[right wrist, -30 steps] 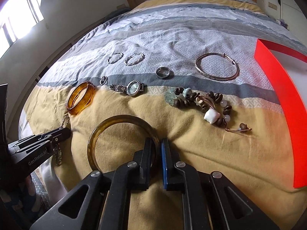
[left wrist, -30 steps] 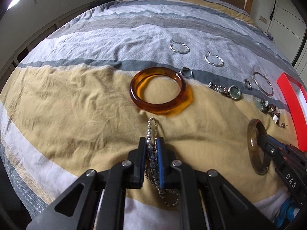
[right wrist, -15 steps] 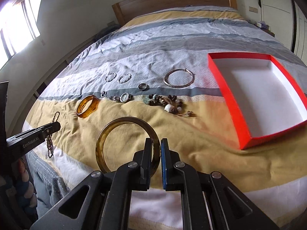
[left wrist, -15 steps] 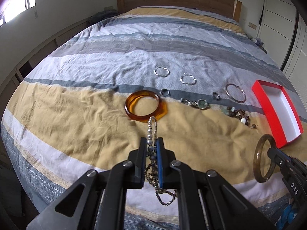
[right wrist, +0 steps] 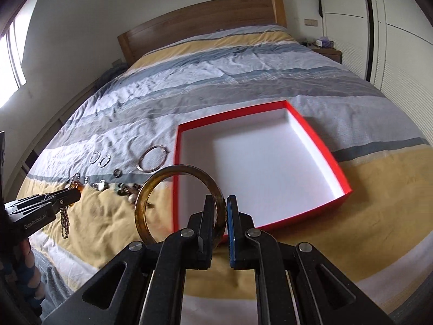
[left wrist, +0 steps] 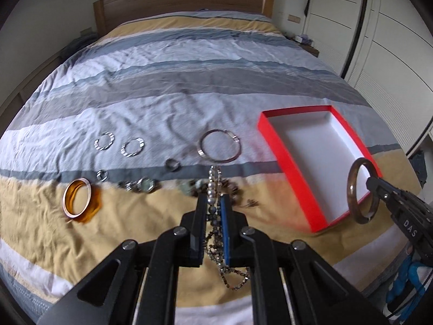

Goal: Organize jewelry
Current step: 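Carry the necklace and dark bangle into the red box and release both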

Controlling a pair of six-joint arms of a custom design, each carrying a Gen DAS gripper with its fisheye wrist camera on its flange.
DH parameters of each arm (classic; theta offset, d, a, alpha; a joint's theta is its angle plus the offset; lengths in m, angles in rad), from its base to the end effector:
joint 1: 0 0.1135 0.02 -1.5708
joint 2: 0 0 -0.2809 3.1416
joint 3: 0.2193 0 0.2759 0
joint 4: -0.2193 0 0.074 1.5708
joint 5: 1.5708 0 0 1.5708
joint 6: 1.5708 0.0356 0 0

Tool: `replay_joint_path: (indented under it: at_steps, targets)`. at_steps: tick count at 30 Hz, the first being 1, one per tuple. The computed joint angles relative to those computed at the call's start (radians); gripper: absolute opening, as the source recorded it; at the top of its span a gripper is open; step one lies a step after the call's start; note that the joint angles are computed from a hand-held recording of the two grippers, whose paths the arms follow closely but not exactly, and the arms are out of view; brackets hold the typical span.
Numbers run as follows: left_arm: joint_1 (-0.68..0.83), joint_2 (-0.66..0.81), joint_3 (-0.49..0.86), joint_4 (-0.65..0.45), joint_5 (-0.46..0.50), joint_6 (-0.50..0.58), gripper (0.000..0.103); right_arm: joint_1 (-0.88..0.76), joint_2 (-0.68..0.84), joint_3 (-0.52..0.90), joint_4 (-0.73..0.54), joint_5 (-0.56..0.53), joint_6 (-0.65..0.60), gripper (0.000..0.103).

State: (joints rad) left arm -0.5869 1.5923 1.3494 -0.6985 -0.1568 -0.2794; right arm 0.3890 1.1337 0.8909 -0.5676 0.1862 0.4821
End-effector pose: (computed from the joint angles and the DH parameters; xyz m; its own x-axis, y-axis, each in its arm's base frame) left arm 0.3079 -0.1981 0.2996 -0.7767 0.1895 -0.6006 0.2666 0.9629 -0.0410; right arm 0.2357 0.0895 0.2825 -0.7121 0.2006 -0.6728 0.0852 0.9759 0.2007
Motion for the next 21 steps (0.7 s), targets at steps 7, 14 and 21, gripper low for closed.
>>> replay_joint_path:
  at_steps: [7,14,21]
  targets:
    - [-0.074,0.296,0.308,0.003,0.049,0.031,0.009,-0.229,0.152,0.06,0.074,-0.118,-0.178,0.009]
    - [-0.094,0.552,0.606,-0.065,0.076,0.075,0.009,-0.303,0.39,0.2,0.101,-0.154,-0.31,0.009]
    - [-0.086,0.729,0.789,-0.139,0.121,0.074,0.009,-0.345,0.568,0.355,0.045,-0.148,-0.391,0.009]
